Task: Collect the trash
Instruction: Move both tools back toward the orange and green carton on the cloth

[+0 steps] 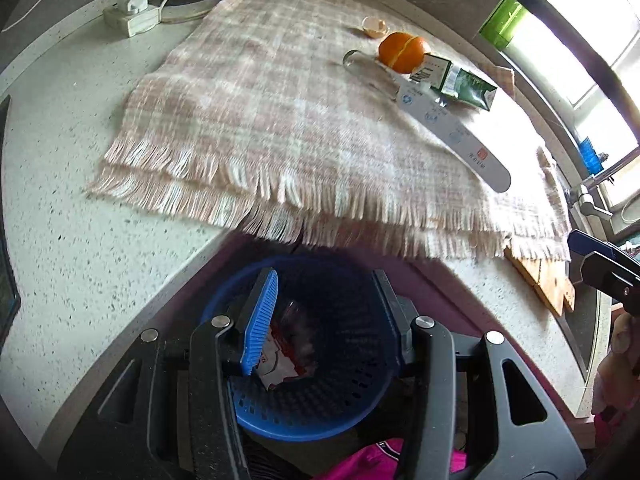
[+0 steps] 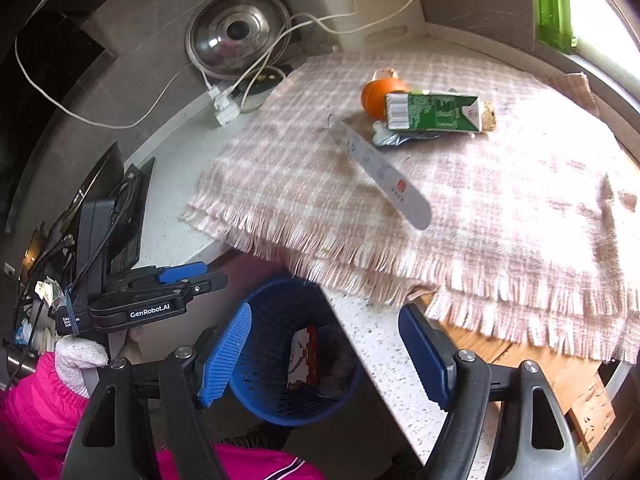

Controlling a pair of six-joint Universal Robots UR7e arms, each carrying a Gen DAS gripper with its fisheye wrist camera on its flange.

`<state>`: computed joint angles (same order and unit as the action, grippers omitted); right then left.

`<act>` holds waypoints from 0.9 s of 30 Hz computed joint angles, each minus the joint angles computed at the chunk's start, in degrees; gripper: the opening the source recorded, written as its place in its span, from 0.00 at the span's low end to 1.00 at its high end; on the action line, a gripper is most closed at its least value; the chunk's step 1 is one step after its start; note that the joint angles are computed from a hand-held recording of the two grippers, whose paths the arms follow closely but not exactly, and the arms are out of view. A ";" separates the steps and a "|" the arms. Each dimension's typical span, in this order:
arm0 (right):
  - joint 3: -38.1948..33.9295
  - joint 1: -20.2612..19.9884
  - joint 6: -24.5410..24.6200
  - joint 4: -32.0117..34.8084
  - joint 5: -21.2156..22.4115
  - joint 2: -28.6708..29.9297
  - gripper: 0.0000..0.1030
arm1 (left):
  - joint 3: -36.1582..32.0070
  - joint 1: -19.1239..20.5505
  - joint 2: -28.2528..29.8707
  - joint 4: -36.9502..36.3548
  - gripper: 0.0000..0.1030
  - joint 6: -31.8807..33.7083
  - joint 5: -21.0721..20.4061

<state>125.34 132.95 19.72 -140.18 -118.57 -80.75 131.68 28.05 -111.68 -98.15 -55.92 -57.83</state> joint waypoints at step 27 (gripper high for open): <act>-5.21 -9.95 -9.21 -4.59 3.55 2.09 0.81 | -20.19 13.81 27.63 -25.35 0.60 28.02 -2.20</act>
